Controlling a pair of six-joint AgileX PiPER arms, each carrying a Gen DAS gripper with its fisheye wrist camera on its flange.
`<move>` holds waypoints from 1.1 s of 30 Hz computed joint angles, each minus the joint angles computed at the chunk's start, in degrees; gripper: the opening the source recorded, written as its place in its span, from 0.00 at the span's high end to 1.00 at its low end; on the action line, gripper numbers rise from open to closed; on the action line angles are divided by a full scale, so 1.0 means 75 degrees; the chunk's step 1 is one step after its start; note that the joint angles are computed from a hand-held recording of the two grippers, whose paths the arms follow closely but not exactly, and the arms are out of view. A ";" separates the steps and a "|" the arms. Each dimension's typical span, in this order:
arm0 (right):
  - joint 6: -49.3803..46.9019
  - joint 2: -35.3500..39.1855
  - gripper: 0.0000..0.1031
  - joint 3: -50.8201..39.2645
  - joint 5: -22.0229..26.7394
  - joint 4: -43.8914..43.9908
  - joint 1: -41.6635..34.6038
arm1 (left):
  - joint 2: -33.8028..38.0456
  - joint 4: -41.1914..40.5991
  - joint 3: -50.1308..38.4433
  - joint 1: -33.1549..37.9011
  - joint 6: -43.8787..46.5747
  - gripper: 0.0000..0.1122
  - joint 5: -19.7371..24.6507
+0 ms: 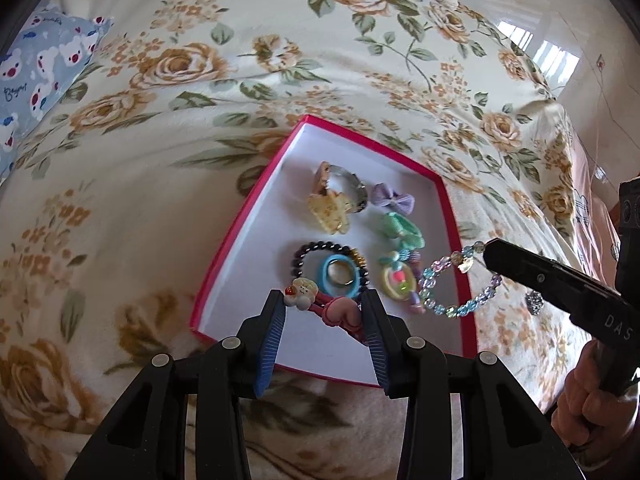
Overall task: Organize jewelry
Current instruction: 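Carry the keychain and beaded bracelet into the box and open both tools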
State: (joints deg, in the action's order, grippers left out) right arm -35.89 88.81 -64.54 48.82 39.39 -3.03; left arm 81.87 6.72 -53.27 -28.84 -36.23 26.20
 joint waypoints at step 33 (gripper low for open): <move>0.0384 0.1098 0.93 0.0282 -0.0680 -0.0598 0.0040 | 0.1305 0.1164 -0.0632 -0.0138 -0.0727 0.65 0.0216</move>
State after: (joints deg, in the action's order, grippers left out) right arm -33.01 97.04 -62.43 43.72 34.91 -2.73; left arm 91.66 15.45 -58.01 -29.87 -41.69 27.82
